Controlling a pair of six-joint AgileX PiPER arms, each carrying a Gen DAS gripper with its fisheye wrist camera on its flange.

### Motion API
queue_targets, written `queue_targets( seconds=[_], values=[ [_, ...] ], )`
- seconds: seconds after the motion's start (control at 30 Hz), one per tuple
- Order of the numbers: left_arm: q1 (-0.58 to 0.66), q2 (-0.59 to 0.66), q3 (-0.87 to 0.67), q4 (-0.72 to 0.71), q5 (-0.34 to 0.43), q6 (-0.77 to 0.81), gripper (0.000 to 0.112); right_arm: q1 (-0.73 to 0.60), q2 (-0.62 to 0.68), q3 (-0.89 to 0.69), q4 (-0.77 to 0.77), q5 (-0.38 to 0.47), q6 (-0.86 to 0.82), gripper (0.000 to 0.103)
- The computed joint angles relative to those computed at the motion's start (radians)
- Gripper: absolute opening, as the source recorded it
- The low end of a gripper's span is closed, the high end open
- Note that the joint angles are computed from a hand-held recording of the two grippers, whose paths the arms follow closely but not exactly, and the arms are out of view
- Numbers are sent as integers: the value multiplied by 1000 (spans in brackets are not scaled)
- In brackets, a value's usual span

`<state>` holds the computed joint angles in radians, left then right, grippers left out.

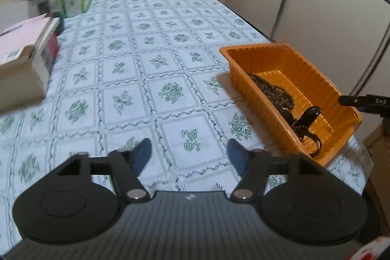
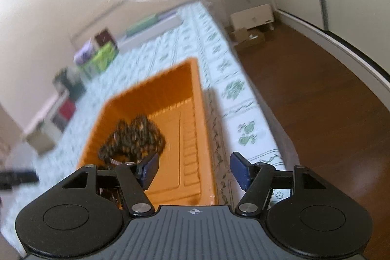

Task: Organize jewelry
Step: 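Set the orange tray down on the sheet with the right gripper while withdrawing the left gripper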

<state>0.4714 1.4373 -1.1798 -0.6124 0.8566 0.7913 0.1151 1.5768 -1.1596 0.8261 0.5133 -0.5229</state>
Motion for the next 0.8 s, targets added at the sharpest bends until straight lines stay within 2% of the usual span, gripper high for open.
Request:
queue_targets(
  seconds=[0.07, 0.13, 0.2, 0.27, 0.4, 0.47, 0.53, 0.6, 0.7, 0.77, 0.8],
  values=[
    [9, -36, 45, -3, -27, -13, 84, -2, -34, 27, -13, -34, 51, 66],
    [20, -73, 90, -16, -47, -23, 90, 15, -82, 50, -103, -59, 159, 67],
    [36, -106, 125, -28, -52, -38, 92, 40, -127, 66, -186, -65, 252, 67],
    [63, -143, 171, -67, -55, -28, 98, 87, -170, 75, -337, -63, 404, 70],
    [113, -225, 256, -115, -65, -42, 102, 250, -231, 79, -677, -14, 737, 72],
    [141, -265, 290, -142, -38, -33, 102, 327, -246, 92, -756, -7, 829, 75],
    [160, -303, 313, -150, -13, -36, 102, 375, -260, 118, -725, -33, 830, 86],
    [170, -336, 326, -136, 12, -63, 102, 422, -266, 131, -704, -46, 829, 90],
    [173, -380, 338, -100, 38, -122, 102, 538, -255, 110, -914, -18, 1007, 91],
    [142, -403, 334, -25, 39, -218, 103, 620, -239, 83, -1073, 49, 1148, 91],
    [143, -411, 336, -15, 47, -248, 103, 639, -224, 67, -1097, 76, 1172, 91]
  ],
)
